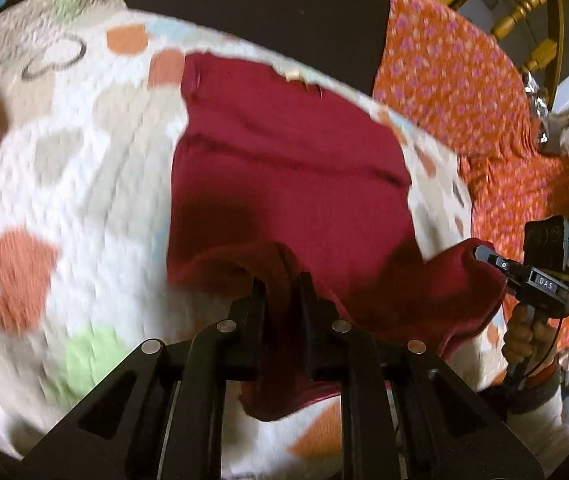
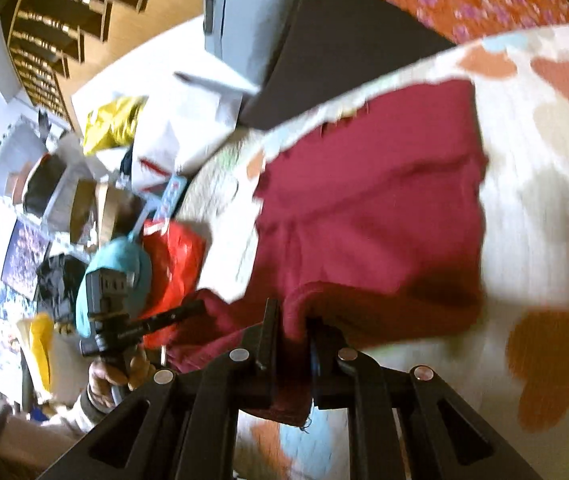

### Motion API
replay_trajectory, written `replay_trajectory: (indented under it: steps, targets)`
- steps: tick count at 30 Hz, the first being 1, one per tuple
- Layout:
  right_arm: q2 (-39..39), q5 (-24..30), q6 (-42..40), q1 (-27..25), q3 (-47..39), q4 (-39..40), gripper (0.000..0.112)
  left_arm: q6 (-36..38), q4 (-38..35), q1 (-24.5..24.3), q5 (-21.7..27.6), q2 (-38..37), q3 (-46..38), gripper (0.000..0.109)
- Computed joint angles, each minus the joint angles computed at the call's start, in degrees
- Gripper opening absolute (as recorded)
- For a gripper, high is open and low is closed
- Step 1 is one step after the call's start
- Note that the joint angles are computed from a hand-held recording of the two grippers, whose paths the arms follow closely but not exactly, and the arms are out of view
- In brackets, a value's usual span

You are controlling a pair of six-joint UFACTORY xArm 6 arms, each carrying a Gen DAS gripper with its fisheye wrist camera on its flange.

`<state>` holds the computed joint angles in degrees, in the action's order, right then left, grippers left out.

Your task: Fold small clothes

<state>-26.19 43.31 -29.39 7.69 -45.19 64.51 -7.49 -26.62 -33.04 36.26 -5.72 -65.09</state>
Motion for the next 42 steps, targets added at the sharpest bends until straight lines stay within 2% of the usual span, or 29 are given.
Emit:
replay_trajectory:
  steps: [5, 7, 11, 13, 14, 15, 17, 19, 20, 23, 27, 29, 31, 32, 33, 34, 36, 38, 40, 42]
  targets:
    - [10.81, -1.18, -1.94, -2.79, -9.64, 2.04, 0.011, 0.86, -0.72, 2.55, 1.64, 11.57, -14.16, 0.013]
    - [17.03, -3.9, -0.48, -3.19, -15.03, 3.03, 0.011, 0.21, -0.91, 3.56, 2.17, 16.79, -20.46, 0.013]
    - [29.13, -8.34, 0.24, -4.1, -25.38, 9.36, 0.011, -3.86, -0.15, 5.44, 0.26, 29.22, -34.58, 0.013]
    - [35.0, -10.74, 5.39, -3.79, -30.57, 5.41, 0.017, -3.86, -4.43, 6.92, 0.94, 34.47, -40.18, 0.016]
    - [37.2, -12.91, 8.47, -3.64, -31.97, 2.83, 0.036, -4.28, -6.52, 7.86, 1.69, 37.34, -43.31, 0.025]
    - [37.91, -14.39, 9.16, -4.01, -32.63, 2.65, 0.049, -4.78, -7.32, 8.67, 2.42, 39.03, -45.34, 0.032]
    - [36.98, -15.42, 3.33, -5.09, -31.84, 8.62, 0.049, -4.03, -8.94, 9.63, -0.23, 39.08, -44.79, 0.063]
    - [34.47, -16.4, -2.42, -5.72, -30.07, 12.76, 0.049, -4.77, -7.36, 10.0, -4.45, 37.41, -42.46, 0.073]
    - [33.85, -16.79, -2.4, -5.71, -29.74, 11.28, 0.049, -5.53, -5.8, 10.05, -6.68, 36.61, -41.49, 0.075]
    - [31.61, -17.67, 0.58, -4.34, -28.24, -0.35, 0.049, -5.23, -2.97, 9.7, -8.83, 36.18, -41.23, 0.075]
    - [34.07, -22.09, 12.81, -2.47, -28.69, -23.67, 0.049, -5.89, 2.21, 7.93, -6.4, 38.68, -44.35, 0.075]
    - [36.83, -20.11, 19.06, -2.69, -31.18, -31.98, 0.049, -9.01, 7.94, 6.94, -3.01, 41.91, -48.54, 0.075]
    - [40.77, -16.65, 19.27, -2.61, -35.53, -34.72, 0.048, -11.09, 12.65, 6.53, -1.03, 44.29, -51.3, 0.075]
    - [42.15, -16.51, 21.51, -2.4, -36.63, -39.32, 0.032, -12.89, 15.76, 6.36, -0.53, 45.83, -53.0, 0.075]
    - [43.13, -17.11, 24.53, -2.17, -37.38, -44.16, 0.01, -13.85, 17.37, 6.3, -0.18, 47.21, -54.52, 0.075]
    - [43.87, -17.99, 26.14, -2.1, -38.18, -46.61, 0.006, -13.36, 17.01, 6.37, 0.62, 49.24, -57.14, 0.075]
    - [44.1, -20.59, 25.35, -2.3, -38.5, -44.63, 0.006, -12.4, 16.15, 6.61, 2.58, 52.43, -61.64, 0.062]
    - [44.56, -23.2, 25.57, -2.7, -38.64, -43.36, 0.006, -12.99, 18.35, 6.67, 5.73, 56.08, -67.7, 0.045]
    - [47.01, -21.5, 30.04, -3.26, -41.08, -47.89, 0.006, -14.26, 21.13, 6.61, 6.44, 58.08, -70.75, 0.037]
    - [49.75, -18.23, 33.71, -3.36, -43.75, -53.09, 0.006, -15.08, 21.8, 6.92, 7.35, 60.03, -73.47, 0.036]
